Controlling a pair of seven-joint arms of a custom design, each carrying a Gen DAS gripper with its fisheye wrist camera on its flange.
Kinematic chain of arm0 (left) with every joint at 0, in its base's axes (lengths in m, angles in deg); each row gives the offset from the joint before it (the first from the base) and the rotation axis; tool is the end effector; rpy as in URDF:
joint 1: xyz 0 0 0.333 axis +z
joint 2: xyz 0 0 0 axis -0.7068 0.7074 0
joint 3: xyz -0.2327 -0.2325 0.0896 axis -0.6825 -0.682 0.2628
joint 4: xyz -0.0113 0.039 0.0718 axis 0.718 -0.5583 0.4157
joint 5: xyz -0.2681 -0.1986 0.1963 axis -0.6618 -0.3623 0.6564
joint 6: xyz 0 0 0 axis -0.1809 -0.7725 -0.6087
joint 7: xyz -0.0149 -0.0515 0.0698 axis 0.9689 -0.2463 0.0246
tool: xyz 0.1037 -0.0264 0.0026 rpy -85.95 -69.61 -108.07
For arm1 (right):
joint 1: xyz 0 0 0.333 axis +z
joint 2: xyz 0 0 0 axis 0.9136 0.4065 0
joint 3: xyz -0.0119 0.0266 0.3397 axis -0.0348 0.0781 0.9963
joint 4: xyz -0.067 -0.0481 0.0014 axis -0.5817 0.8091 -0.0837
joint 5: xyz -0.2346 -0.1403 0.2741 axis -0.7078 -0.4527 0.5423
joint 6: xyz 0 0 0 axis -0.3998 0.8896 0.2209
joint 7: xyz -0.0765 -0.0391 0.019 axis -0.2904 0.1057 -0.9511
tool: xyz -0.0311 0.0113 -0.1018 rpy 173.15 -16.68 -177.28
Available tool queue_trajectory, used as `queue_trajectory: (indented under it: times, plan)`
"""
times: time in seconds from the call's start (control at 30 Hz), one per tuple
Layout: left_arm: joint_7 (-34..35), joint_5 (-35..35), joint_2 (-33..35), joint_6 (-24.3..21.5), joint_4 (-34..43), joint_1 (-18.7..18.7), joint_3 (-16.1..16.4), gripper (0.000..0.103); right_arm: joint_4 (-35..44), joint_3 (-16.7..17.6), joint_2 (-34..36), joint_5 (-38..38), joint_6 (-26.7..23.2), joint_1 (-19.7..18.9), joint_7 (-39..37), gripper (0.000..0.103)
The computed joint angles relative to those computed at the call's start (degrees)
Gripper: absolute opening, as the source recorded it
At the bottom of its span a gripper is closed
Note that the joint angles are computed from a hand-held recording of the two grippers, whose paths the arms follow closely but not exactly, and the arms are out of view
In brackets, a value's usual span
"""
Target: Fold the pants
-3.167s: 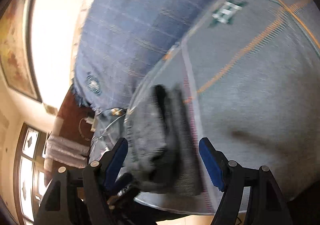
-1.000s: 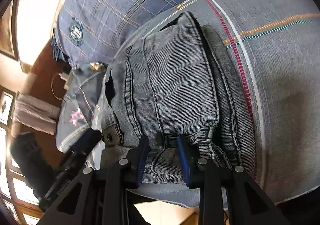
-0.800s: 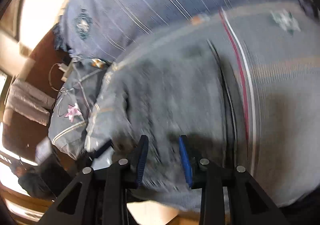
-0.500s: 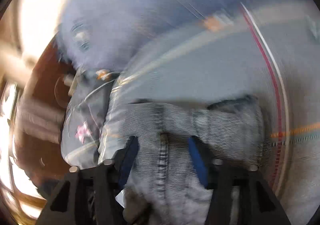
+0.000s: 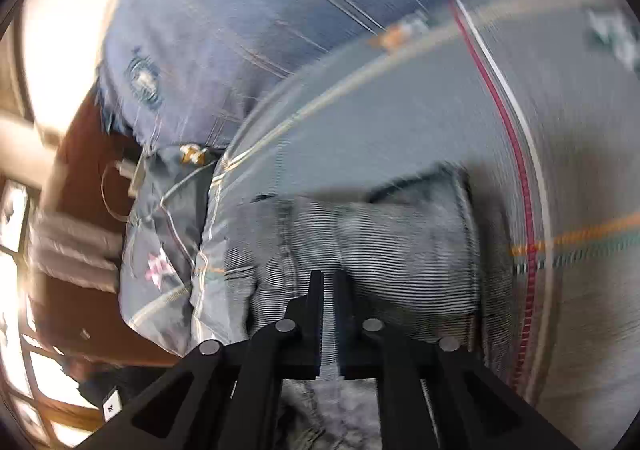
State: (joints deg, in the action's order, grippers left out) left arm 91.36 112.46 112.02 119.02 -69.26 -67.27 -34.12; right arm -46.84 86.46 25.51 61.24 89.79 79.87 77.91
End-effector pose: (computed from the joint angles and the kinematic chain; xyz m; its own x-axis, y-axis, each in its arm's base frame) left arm 0.6159 -0.3850 0.3181 -0.5768 -0.8161 -0.0366 -0.5988 0.4529 -0.6606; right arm 0.6439 0.2185 0.4222 -0.2576 -0.7384 -0.6232 -0.8493 0.4806 -0.2184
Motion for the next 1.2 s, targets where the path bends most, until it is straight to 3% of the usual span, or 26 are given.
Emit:
queue_trajectory:
  times: [0.03, 0.1, 0.13, 0.17, 0.23, 0.3, 0.33, 0.4, 0.47, 0.53, 0.6, 0.67, 0.73, 0.77, 0.8, 0.83, 0.87, 1.0, 1.07, 1.17, 1.2]
  plan:
    - [0.5, -0.1, 0.2, -0.4, 0.3, 0.5, -0.7, 0.079, 1.0, 1.1, -0.3, 0.7, -0.6, -0.7, -2.7, 0.012]
    - [1.4, -0.5, 0.4, -0.8, 0.6, 1.3, -1.7, 0.080, 3.8, 3.9, 0.5, 5.1, -2.8, -2.6, -9.7, 0.037]
    - [1.5, -0.6, 0.4, -0.8, 0.6, 1.3, -1.7, 0.080, 4.6, 3.6, 0.9, 5.2, -3.4, -2.2, -10.6, 0.068]
    - [1.5, -0.6, 0.3, -0.7, 0.5, 1.1, -1.4, 0.080, 5.2, 1.4, 1.4, 2.2, -3.8, -0.1, -8.5, 0.084]
    - [2.5, -1.1, 0.5, 0.1, 0.4, 2.4, -2.8, 0.080, 5.4, -1.4, 3.5, -3.8, -8.0, 1.6, -2.7, 0.082]
    - [3.4, -1.7, 0.2, 1.3, -1.0, 6.9, -7.6, 0.080, 2.7, 0.7, 2.4, 1.2, -4.9, -0.4, -4.2, 0.079]
    - [7.0, -5.5, -0.1, 3.0, -2.6, 10.5, -11.7, 0.080, 2.9, -0.7, 1.6, -0.7, -5.8, 0.7, -1.4, 0.079]
    - [7.2, -5.8, -0.1, 5.5, -3.6, 13.5, -14.6, 0.080, 4.9, -4.0, 0.9, -9.7, -6.5, 3.8, 3.9, 0.079]
    - [6.9, -6.3, -0.3, 7.3, -4.3, 14.4, -15.1, 0.080, 9.1, -1.3, 2.1, -8.0, -6.4, 2.3, 0.5, 0.081]
    - [8.1, -6.3, 1.0, 3.8, -2.8, 16.1, -17.6, 0.080, 17.0, 2.3, 6.4, -4.3, -9.0, 0.4, -5.6, 0.081]
    - [9.4, -6.1, 1.9, 0.3, -0.7, 13.3, -15.1, 0.080, 24.5, 2.2, 11.2, -5.9, -13.1, 1.2, -6.6, 0.081]
    - [8.6, -5.2, 1.5, 2.1, -1.0, 8.6, -9.6, 0.080, 31.2, 3.0, 17.0, -4.8, -17.6, 0.6, -6.7, 0.081]
    - [9.0, -5.8, 1.1, 2.3, -1.7, 9.3, -10.5, 0.081, 32.4, 1.2, 19.7, -8.8, -20.9, 0.9, -0.5, 0.081]
    - [9.6, -6.0, 1.3, 2.8, -1.8, 10.4, -11.7, 0.081, 30.7, 1.1, 20.3, -9.3, -21.8, 0.0, 2.6, 0.070]
    - [10.0, -6.2, 1.3, 3.1, -2.2, 10.9, -12.1, 0.081, 27.8, -0.6, 19.1, -6.6, -19.6, 1.0, 1.6, 0.061]
    - [10.4, -6.2, 1.2, 3.3, -2.5, 11.3, -12.5, 0.081, 24.5, -0.2, 17.1, -4.7, -15.7, 0.7, 1.2, 0.060]
    - [10.7, -6.3, 1.2, 3.7, -2.7, 11.5, -12.7, 0.081, 22.4, 1.7, 15.6, -2.2, -13.5, -0.6, 0.5, 0.061]
    - [11.2, -7.2, 1.4, 3.7, -2.7, 12.7, -14.1, 0.081, 14.9, 3.9, 9.2, 1.3, -8.7, -1.7, -6.0, 0.070]
    - [11.7, -7.5, 1.8, 4.1, -2.7, 13.7, -15.2, 0.082, 10.9, 3.1, 7.1, 1.7, -8.5, -1.1, -6.6, 0.072]
    - [12.8, -8.8, 2.3, 4.5, -3.6, 18.7, -20.8, 0.081, 4.7, 5.9, 4.6, 11.2, -3.6, -3.6, -12.8, 0.071]
    - [13.2, -9.2, 2.3, 4.9, -4.2, 20.8, -23.0, 0.081, 3.5, 4.7, 3.3, 10.8, -3.5, -2.7, -11.1, 0.071]
